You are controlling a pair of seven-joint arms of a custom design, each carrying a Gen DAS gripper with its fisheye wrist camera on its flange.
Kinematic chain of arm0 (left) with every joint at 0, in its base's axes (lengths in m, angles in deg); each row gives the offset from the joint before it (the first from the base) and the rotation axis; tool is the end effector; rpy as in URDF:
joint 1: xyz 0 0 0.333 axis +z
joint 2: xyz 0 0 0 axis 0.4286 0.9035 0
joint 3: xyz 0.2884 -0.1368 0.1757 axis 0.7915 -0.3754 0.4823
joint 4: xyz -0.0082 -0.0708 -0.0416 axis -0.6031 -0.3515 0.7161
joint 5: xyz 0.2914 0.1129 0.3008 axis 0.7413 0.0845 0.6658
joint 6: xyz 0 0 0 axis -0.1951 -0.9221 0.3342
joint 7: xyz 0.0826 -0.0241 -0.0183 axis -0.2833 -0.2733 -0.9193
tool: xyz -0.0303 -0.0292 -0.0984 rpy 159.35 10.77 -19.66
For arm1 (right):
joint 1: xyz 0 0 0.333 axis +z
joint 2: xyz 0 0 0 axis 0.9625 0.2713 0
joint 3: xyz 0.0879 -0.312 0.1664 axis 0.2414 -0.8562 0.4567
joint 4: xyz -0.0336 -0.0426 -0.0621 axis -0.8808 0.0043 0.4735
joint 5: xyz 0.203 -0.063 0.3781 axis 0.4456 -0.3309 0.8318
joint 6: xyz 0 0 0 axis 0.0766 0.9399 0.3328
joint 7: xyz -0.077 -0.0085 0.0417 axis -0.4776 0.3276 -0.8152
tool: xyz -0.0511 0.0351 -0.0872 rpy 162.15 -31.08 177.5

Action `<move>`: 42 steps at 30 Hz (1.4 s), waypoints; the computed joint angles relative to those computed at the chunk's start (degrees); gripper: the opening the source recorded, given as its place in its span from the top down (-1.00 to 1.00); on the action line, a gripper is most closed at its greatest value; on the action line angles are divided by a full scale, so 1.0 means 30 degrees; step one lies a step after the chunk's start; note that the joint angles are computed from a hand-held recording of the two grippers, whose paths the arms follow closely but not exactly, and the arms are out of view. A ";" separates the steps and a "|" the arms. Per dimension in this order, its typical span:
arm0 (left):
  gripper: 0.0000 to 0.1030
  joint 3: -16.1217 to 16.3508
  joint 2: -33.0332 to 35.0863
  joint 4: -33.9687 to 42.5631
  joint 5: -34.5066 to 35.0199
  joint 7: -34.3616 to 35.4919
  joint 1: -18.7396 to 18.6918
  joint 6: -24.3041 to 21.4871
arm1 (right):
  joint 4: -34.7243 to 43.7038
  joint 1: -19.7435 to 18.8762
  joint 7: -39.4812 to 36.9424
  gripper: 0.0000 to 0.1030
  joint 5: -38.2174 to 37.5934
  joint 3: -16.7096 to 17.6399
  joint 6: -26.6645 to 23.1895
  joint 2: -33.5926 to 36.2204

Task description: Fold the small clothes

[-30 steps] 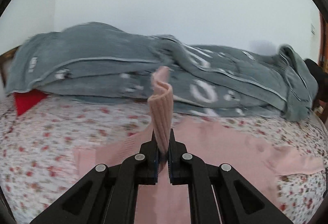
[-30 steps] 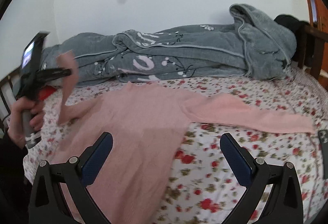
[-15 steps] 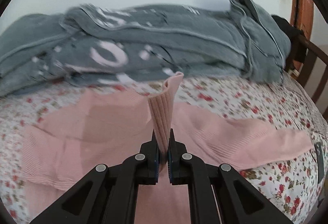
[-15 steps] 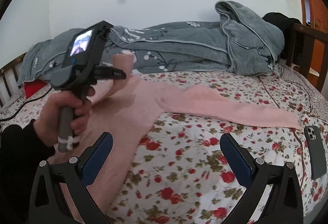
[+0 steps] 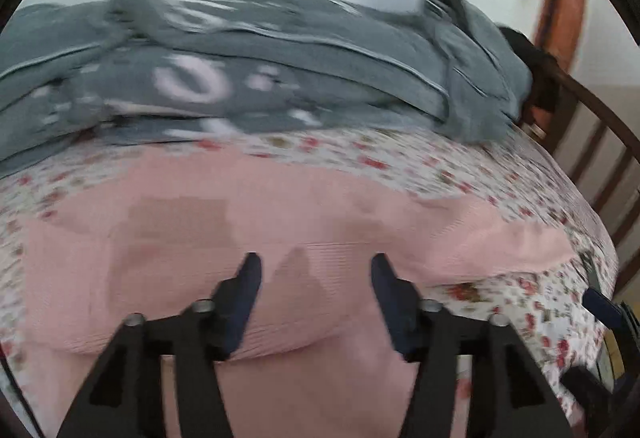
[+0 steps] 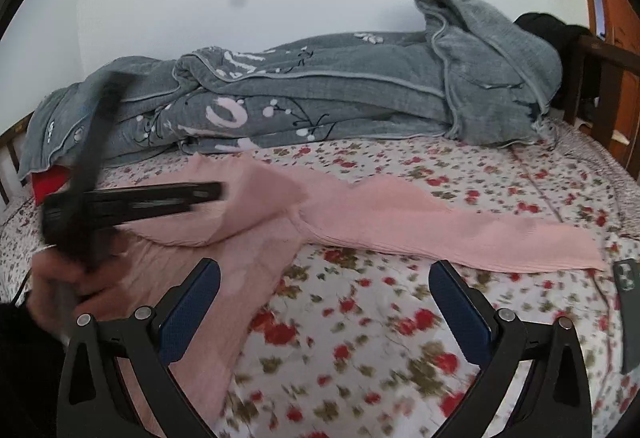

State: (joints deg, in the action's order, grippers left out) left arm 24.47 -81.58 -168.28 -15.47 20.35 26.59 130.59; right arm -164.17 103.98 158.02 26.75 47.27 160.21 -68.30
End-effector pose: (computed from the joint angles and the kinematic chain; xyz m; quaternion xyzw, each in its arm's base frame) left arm 0.4202 -0.2876 0.5150 -0.6887 0.6032 -0.3262 0.2353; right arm 0.3819 0.4468 0.5265 -0.7271 0.5214 -0.2201 0.3887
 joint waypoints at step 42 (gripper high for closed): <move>-0.33 0.2097 -0.6597 -0.7769 -0.9161 0.7126 0.2814 0.4924 | 0.7987 0.3378 -0.4785 0.73 0.5204 -0.2827 -0.3430 0.7843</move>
